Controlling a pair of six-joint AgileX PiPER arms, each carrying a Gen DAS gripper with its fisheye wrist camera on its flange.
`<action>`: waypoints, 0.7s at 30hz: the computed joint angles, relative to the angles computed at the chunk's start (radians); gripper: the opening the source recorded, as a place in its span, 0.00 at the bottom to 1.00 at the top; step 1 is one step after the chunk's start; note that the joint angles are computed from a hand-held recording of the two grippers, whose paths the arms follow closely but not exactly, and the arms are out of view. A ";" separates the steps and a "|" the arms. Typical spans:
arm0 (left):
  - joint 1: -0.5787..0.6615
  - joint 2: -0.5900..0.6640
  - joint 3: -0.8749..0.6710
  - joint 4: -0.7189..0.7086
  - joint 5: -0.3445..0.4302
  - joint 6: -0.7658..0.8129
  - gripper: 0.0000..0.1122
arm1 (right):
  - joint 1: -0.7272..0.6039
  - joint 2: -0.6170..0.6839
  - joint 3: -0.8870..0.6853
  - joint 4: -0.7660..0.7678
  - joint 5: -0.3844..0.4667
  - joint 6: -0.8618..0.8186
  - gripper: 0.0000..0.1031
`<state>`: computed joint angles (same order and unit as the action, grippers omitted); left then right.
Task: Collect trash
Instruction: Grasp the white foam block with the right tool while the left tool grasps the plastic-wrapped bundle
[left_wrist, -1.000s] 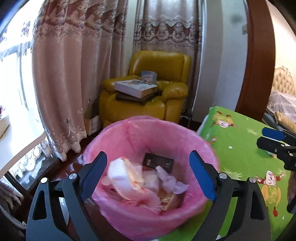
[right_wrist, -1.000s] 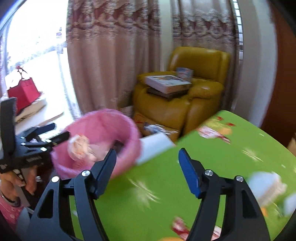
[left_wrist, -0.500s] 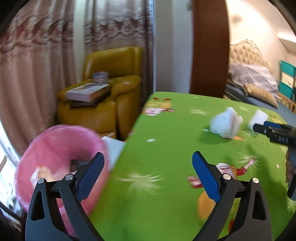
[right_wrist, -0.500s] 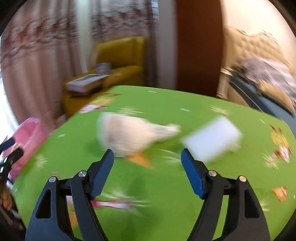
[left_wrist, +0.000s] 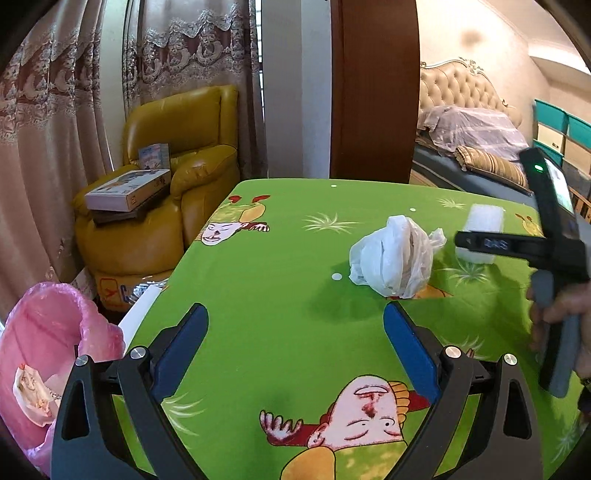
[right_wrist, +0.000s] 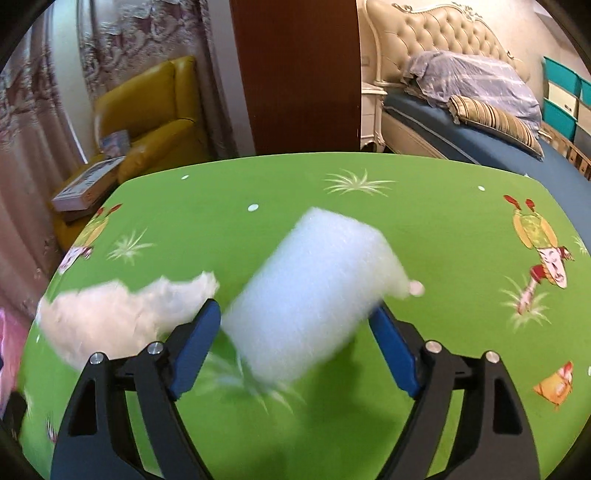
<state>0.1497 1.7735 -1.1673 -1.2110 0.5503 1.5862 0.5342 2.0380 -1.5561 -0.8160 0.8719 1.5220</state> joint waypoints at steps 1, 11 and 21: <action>-0.001 0.003 -0.004 0.007 0.000 -0.010 0.80 | -0.010 0.026 -0.043 0.018 0.019 -0.025 0.78; -0.074 0.040 -0.069 0.106 -0.003 -0.150 0.80 | -0.029 0.040 -0.065 0.074 0.028 -0.113 0.61; -0.260 0.168 -0.265 0.386 -0.030 -0.523 0.80 | 0.045 -0.324 0.493 -0.159 -0.170 0.175 0.58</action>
<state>-0.1105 1.9414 -1.4319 -0.8249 0.5204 1.0631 0.5793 1.7135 -1.0631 -0.9749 0.7016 1.6973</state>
